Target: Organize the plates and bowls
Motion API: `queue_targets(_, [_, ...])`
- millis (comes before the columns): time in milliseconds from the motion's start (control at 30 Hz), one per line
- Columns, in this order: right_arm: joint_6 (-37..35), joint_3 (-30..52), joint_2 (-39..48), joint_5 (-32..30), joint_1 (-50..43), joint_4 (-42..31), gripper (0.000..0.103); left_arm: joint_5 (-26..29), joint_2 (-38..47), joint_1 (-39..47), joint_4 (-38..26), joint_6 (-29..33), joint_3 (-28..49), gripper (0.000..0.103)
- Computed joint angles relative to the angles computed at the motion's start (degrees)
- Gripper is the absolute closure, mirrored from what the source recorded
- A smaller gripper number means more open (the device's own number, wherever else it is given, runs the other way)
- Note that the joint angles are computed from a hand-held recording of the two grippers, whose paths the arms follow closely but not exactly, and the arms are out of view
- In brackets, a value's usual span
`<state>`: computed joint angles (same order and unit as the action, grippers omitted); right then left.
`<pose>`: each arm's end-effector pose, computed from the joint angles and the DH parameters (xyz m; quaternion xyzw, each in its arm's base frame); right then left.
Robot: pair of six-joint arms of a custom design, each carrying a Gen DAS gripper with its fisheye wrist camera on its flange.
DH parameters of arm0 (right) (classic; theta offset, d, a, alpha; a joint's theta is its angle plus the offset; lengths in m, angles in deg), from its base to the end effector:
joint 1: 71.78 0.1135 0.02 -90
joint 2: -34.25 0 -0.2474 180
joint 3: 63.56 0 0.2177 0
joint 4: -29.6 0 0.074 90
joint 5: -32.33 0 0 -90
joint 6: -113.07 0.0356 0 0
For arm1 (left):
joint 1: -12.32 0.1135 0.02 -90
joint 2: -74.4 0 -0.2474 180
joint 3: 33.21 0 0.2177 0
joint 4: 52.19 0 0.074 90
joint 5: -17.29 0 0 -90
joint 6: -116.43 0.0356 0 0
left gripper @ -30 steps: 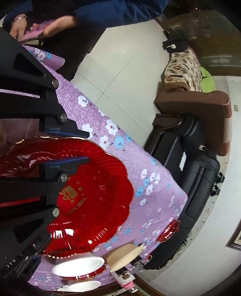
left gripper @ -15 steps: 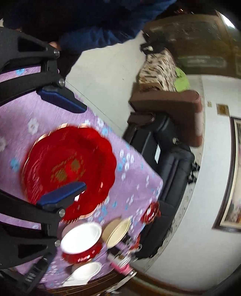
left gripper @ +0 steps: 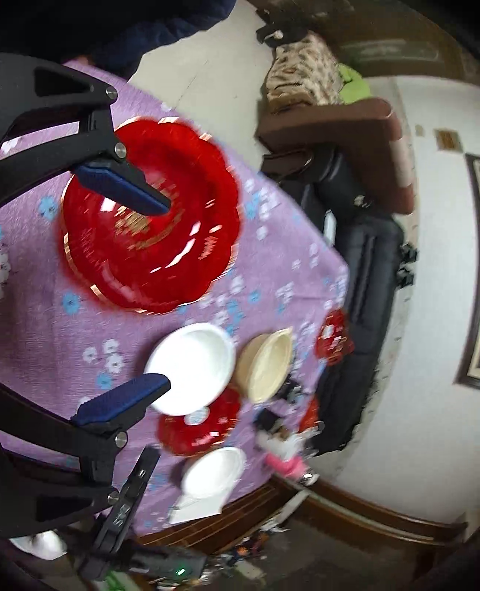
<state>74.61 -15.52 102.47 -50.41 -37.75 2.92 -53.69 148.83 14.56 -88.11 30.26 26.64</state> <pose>0.1743 0.1123 0.1884 0.1643 0.9137 0.2060 0.3093 0.2330 -0.0025 0.2139 0.0687 0.9274 -0.1376 0.3410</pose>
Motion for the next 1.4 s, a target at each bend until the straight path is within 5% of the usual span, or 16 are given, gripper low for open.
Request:
queue_targets(267, [1.11,-3.68,11.31,-3.61,-2.48,17.79,0.048,-2.49,9.31,-3.76,2.66,-1.95,4.75,0.019])
queue_targets(333, [0.3,-3.49,13.39,-3.84,-3.21,20.35,0.048,-5.06,12.78,-6.62,3.39,-2.82,7.9,0.04])
queue_targets(400, [-0.75,-3.31,15.99,-4.3,-4.22,23.44,0.048,-7.16,18.19,-9.4,2.17,-3.97,13.19,0.05])
queue_targets(867, [-5.03,-4.79,23.85,-10.83,-9.68,34.9,0.057,-16.07,52.05,-19.7,-10.58,-8.01,47.57,0.05])
queue_targets(1033, [-5.34,-4.6,24.83,-11.45,-9.86,36.05,0.068,-16.51,52.89,-21.41,-10.57,-6.35,47.61,0.052])
queue_targets(1167, [-4.86,-4.96,24.52,-10.63,-9.63,36.33,0.079,-17.5,50.97,-22.32,-9.07,-6.45,45.24,0.067])
queue_targets(1400, [-4.17,-6.94,22.15,-7.89,-9.1,36.32,0.084,-17.71,44.56,-22.92,-5.74,-7.87,37.98,0.077])
